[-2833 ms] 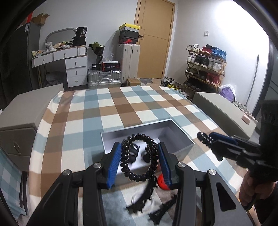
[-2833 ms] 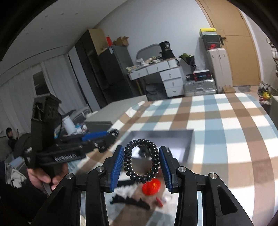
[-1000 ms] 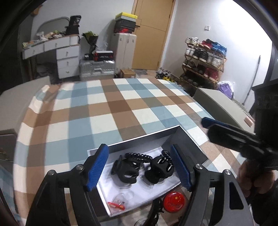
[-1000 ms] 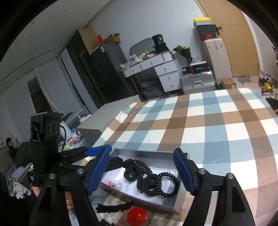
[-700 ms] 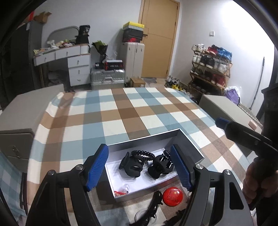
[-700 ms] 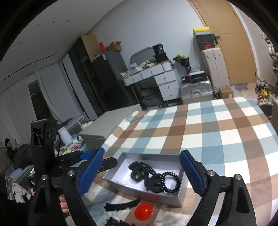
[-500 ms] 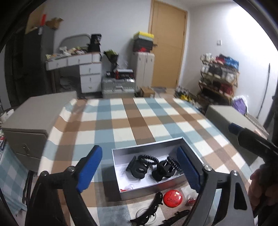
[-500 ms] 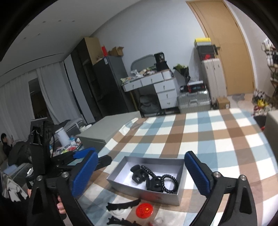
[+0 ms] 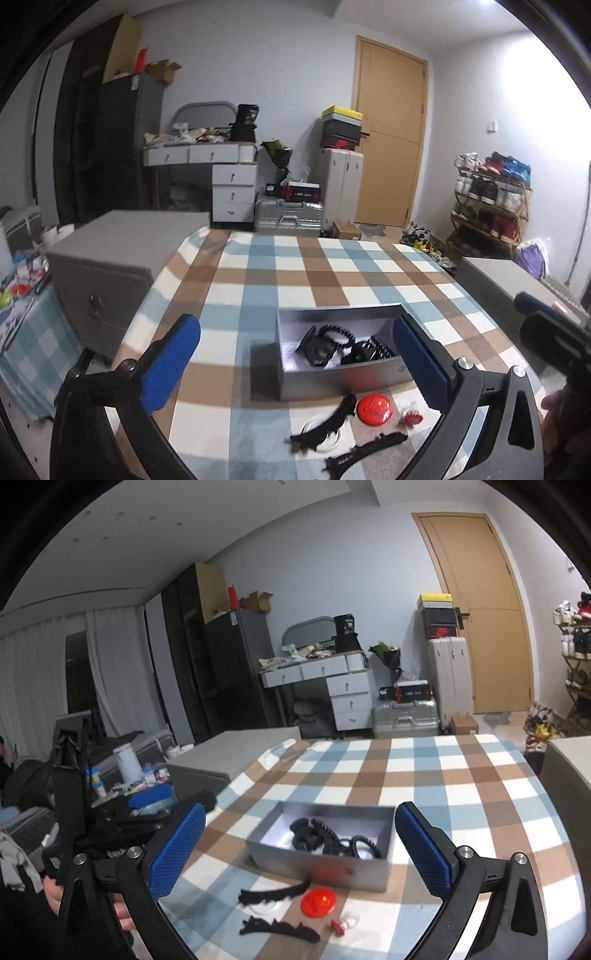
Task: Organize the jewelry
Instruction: 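Open both grippers to release the bracelets and withdraw from the box, then lower the right gripper onto a black strap and close it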
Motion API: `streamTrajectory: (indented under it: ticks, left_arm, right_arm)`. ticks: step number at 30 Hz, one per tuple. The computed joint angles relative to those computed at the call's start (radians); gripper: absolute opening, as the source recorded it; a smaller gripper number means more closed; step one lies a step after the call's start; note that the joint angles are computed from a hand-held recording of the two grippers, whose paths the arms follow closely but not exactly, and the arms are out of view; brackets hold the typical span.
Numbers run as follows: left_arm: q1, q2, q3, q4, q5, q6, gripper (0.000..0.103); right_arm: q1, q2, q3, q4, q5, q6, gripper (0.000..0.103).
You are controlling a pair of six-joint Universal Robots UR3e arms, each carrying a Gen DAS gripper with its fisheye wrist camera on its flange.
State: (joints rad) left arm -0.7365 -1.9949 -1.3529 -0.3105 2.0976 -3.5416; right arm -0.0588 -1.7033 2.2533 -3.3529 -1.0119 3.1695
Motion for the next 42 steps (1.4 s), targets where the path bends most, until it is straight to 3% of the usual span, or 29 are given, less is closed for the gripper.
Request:
streamTrajectory:
  ticks: [9,16,21,29,42]
  left_arm:
    - [-0.016,0.074,-0.171,0.008,0.043,-0.083,0.102]
    - [-0.009,0.134,-0.301,0.028,0.055,-0.138,0.102]
    - [0.004,0.16,-0.362,0.016,0.036,-0.173,0.102]
    - [0.021,0.196,-0.424,0.015,-0.004,-0.201,0.102]
    - [0.059,0.222,-0.484,0.063,-0.069,-0.187,0.102]
  right_arm:
    - [0.114,0.066,0.076,-0.025,-0.165,-0.033,0.103]
    - [0.137,0.131,0.096,0.016,-0.173,-0.005,0.103]
    - [0.145,0.192,0.085,0.052,-0.133,0.031,0.103]
    - [0.203,0.257,0.051,0.057,-0.157,0.08,0.103]
    - [0.37,0.389,-0.139,0.137,-0.397,0.068,0.103]
